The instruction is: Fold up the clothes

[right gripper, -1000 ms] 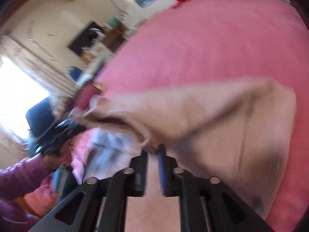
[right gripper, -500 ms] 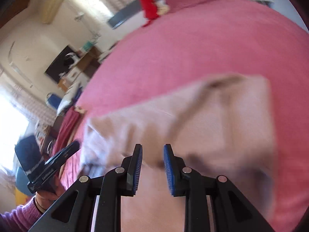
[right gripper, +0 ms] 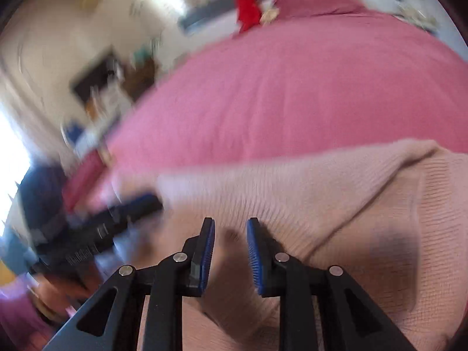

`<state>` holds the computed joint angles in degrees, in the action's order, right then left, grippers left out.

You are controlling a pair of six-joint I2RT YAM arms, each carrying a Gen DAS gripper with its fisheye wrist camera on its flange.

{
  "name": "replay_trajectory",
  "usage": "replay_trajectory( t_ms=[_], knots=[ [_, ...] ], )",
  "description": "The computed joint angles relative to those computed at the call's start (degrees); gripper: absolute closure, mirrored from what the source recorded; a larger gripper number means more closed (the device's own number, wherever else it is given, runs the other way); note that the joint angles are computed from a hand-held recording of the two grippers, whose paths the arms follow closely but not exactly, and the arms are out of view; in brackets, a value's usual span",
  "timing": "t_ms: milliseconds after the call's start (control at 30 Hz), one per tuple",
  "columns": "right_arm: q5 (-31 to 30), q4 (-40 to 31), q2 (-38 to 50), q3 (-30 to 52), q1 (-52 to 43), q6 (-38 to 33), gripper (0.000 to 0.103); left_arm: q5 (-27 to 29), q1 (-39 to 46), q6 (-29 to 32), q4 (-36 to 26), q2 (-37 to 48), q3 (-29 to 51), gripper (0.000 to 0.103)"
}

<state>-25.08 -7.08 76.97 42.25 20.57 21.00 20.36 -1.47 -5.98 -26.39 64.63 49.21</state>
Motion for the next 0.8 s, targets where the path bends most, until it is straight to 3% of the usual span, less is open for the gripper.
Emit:
replay_trajectory(
  t_ms=[33, 100, 200, 267, 333, 400, 433, 600, 700, 800],
  knots=[
    [-1.39, -0.43, 0.96, 1.20, -1.61, -0.35, 0.076, -1.95, 0.93, 0.08, -0.09, 0.97, 0.30, 0.025],
    [-0.32, -6.14, 5.99, 6.25, -4.34, -4.77, 0.076, -4.02, 3.42, 0.19, -0.10, 3.61, 0.83, 0.025],
    [-6.40, -3.58, 10.33, 6.15, -12.80, -3.77, 0.084, 3.90, 10.27, 0.86, 2.04, 7.17, 0.26, 0.025],
    [-9.28, -2.81, 11.76, 6.22, -17.85, -2.44, 0.089, 8.00, 13.16, 3.25, 0.22, 8.71, 1.82, 0.025],
    [-10.49, -3.57, 10.59, 6.01, -22.30, -0.81, 0.089, 8.73, 15.45, 4.96, -3.33, 7.92, 3.38, 0.025],
    [-11.68, -4.53, 9.89, 6.34, -26.79, 0.77, 0.074, 8.90, 17.82, 6.43, -6.94, 6.66, 4.88, 0.025],
    [-10.96, -5.97, 8.16, 6.25, -27.52, 0.71, 0.072, 9.86, 19.54, 6.21, -7.68, 4.89, 4.14, 0.025],
    [-19.39, -13.72, -6.81, -0.95, -30.28, -5.09, 0.072, 19.59, 32.34, 4.19, -11.50, -6.88, -2.55, 0.025],
    [-19.77, -18.05, -14.21, -7.80, -29.00, -8.15, 0.072, 25.36, 40.58, 12.95, -23.89, -13.40, -6.29, 0.025],
    [-16.38, -25.36, -19.98, -13.80, -29.90, -14.39, 0.072, 22.96, 47.20, 29.22, -35.42, -18.75, -9.77, 0.025]
  ],
)
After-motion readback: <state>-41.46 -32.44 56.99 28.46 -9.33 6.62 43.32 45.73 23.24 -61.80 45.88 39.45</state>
